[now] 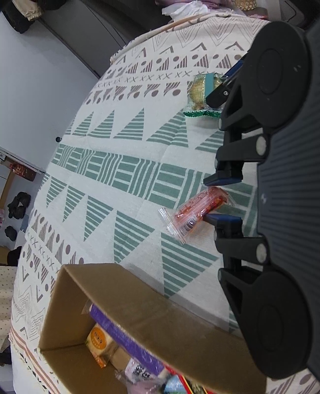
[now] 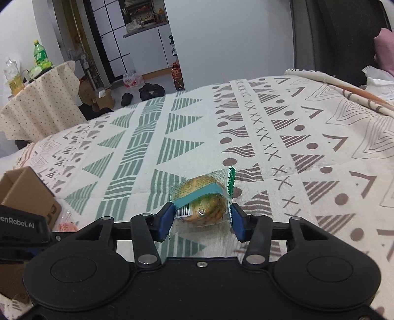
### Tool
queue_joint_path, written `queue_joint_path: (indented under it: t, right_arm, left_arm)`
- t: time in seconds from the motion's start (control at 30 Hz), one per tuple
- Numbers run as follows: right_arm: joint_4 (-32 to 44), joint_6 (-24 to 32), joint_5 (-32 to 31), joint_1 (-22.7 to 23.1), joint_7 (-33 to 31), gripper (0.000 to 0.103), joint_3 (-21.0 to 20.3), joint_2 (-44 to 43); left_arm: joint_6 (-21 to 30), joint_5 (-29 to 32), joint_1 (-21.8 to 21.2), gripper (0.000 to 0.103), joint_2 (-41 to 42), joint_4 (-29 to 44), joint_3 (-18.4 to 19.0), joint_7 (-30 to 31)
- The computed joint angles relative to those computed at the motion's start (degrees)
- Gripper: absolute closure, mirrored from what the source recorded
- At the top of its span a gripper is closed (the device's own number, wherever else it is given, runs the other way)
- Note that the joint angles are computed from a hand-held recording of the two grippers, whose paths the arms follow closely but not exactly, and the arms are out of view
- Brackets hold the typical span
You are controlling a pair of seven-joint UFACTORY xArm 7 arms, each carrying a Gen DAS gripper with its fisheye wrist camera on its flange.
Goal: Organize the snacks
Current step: 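Carry both held snacks over the cardboard box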
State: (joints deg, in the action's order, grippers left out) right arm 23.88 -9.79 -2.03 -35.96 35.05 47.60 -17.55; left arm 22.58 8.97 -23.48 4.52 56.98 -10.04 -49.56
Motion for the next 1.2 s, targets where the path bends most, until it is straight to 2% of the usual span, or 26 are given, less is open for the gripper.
queue_joint_path:
  t: [0.13, 0.3, 0.5, 0.7, 0.9, 1.2]
  right_arm:
    - [-1.86, 1.59, 0.39, 10.32, 0.64, 0.055, -9.40, -3.80]
    - [-4.52, 3.20, 0.66, 18.48, 4.19, 0.055, -16.14, -9.95]
    - [-8.15, 7.18, 0.17, 25.34, 9.84, 0.055, -20.50, -18.74]
    - [-8.76, 11.10, -2.14, 29.03, 13.96, 0.055, -22.77, -25.67]
    - [-8.35, 14.81, -3.97, 32.09, 17.61, 0.055, -23.34, -30.76]
    - [-5.99, 17.12, -6.58, 34.14, 21.56, 0.055, -22.27, -31.74]
  left_arm:
    - [-0.02, -1.29, 0.25, 0.080, -3.48, -2.21, -0.45, 1.22]
    - [0.02, -3.71, 1.00, 0.080, -8.24, -4.74, -1.03, 3.42]
    - [-0.74, -7.15, 1.87, 0.080, -14.07, -8.34, -1.23, 5.80]
    - [-0.60, -10.91, 2.19, 0.080, -19.46, -11.43, -0.78, 8.85]
    - [-0.40, -14.08, 2.07, 0.080, -24.14, -13.85, -0.13, 11.59]
    - [0.43, -17.88, 1.93, 0.080, -29.89, -16.80, 1.44, 15.15]
